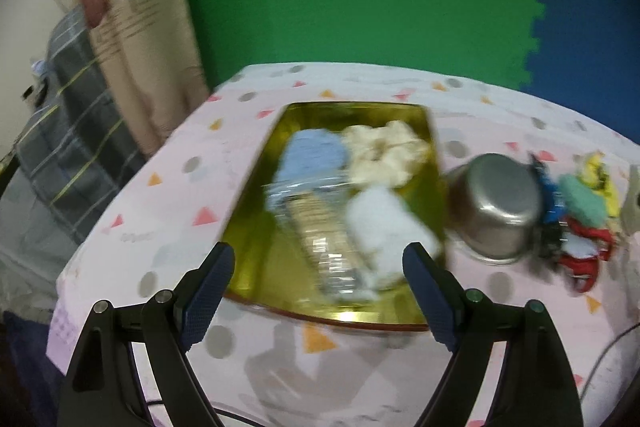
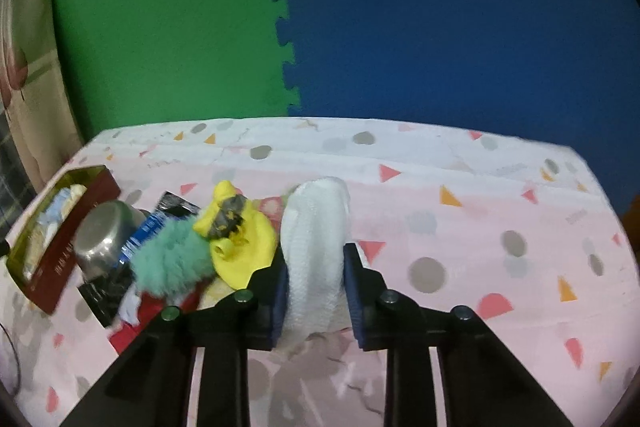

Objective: Organize soft objects
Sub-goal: 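Grasp the black-blue drink sachet with the left gripper while the right gripper holds the white cloth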

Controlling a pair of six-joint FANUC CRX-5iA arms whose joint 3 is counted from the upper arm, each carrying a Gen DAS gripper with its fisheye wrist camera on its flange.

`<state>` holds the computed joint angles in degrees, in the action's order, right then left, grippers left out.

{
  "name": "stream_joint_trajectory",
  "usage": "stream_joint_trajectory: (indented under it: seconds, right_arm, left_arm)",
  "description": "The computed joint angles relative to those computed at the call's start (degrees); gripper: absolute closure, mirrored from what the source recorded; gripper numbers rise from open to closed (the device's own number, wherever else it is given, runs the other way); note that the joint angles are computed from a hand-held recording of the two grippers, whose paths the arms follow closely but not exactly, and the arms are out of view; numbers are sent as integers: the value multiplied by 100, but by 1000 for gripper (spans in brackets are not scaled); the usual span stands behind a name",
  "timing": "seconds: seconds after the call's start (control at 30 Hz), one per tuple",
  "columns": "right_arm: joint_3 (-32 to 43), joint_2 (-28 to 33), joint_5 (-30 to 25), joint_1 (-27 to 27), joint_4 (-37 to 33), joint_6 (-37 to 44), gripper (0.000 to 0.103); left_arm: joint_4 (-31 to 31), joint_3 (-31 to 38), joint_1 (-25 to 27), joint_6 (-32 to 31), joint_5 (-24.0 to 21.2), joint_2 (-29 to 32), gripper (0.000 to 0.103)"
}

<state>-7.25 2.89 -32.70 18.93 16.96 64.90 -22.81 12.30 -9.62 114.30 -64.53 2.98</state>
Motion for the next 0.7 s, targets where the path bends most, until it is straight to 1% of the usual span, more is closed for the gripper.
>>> stream_joint_trajectory:
  seconds: [0.1, 0.2, 0.27, 0.3, 0.33, 0.47, 0.5, 0.6, 0.7]
  right_arm:
    - [-437, -162, 141, -6, 851, -590, 78]
    - [-747, -286, 187, -72, 1327, -982, 78]
    - [-802, -322, 159, -129, 1172, -867, 78]
    - [-937, -375, 268, -162, 1280, -1012, 78]
    - [-975, -392, 309, -180, 1248, -978, 78]
    - [-977, -336, 413, -236, 1165, -1012, 77]
    - [-906, -289, 392, -245, 1024, -923, 77]
    - [-864, -219, 435, -261, 901, -846, 77]
    - [-854, -200, 406, -236, 886, -761, 77]
  left_arm:
    - [439, 52, -47, -297, 175, 79, 19]
    - [1010, 85, -49, -704, 343, 205, 19]
    - [1369, 126, -85, -983, 426, 326, 19]
    - [1478, 148, -110, -1092, 454, 378, 19]
    - [1603, 226, -158, -1243, 448, 492, 19]
    - [1896, 371, -296, -1694, 468, 752, 19]
    - [2028, 393, -309, -1858, 460, 831, 19]
    - [2112, 497, -380, -1946, 360, 997, 19]
    - [2074, 690, -437, -1856, 198, 1186, 21]
